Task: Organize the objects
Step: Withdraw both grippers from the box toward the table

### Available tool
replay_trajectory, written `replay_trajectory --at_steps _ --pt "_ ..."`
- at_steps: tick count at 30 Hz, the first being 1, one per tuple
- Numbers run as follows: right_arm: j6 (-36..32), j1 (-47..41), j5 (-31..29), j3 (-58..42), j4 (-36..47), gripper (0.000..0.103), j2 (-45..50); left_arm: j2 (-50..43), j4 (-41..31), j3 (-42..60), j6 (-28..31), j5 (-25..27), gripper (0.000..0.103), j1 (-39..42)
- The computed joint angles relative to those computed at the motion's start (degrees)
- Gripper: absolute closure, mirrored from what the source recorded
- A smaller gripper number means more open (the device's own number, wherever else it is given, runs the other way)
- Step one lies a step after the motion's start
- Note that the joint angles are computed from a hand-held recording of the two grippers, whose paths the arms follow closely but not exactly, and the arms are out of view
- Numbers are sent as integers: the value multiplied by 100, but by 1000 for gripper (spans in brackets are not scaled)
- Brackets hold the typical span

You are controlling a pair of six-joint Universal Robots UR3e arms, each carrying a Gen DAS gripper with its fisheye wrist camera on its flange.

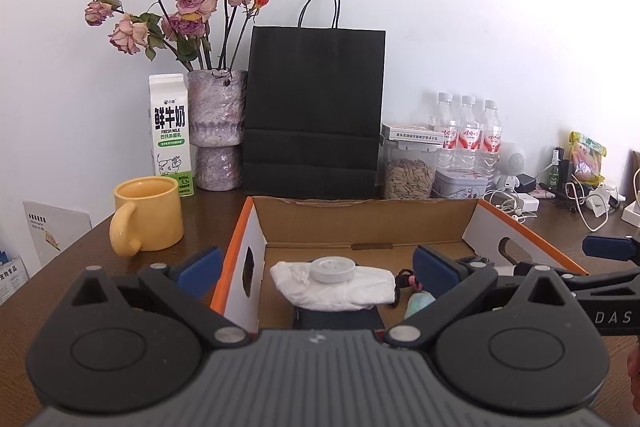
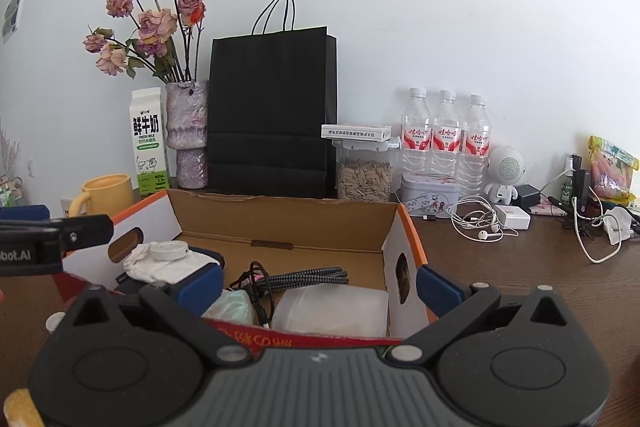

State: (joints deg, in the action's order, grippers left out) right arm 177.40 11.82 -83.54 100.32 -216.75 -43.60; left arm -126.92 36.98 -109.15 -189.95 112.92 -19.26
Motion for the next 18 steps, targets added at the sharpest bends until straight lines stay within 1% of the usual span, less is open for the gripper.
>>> replay_trajectory --at_steps 9,18 --pt "-11 13 -99 1397 -915 0 -418 593 96 -916 -154 -2 0 -234" --pt "-49 -110 106 2858 -1759 0 -774 1203 92 -1833 -323 216 0 -478"
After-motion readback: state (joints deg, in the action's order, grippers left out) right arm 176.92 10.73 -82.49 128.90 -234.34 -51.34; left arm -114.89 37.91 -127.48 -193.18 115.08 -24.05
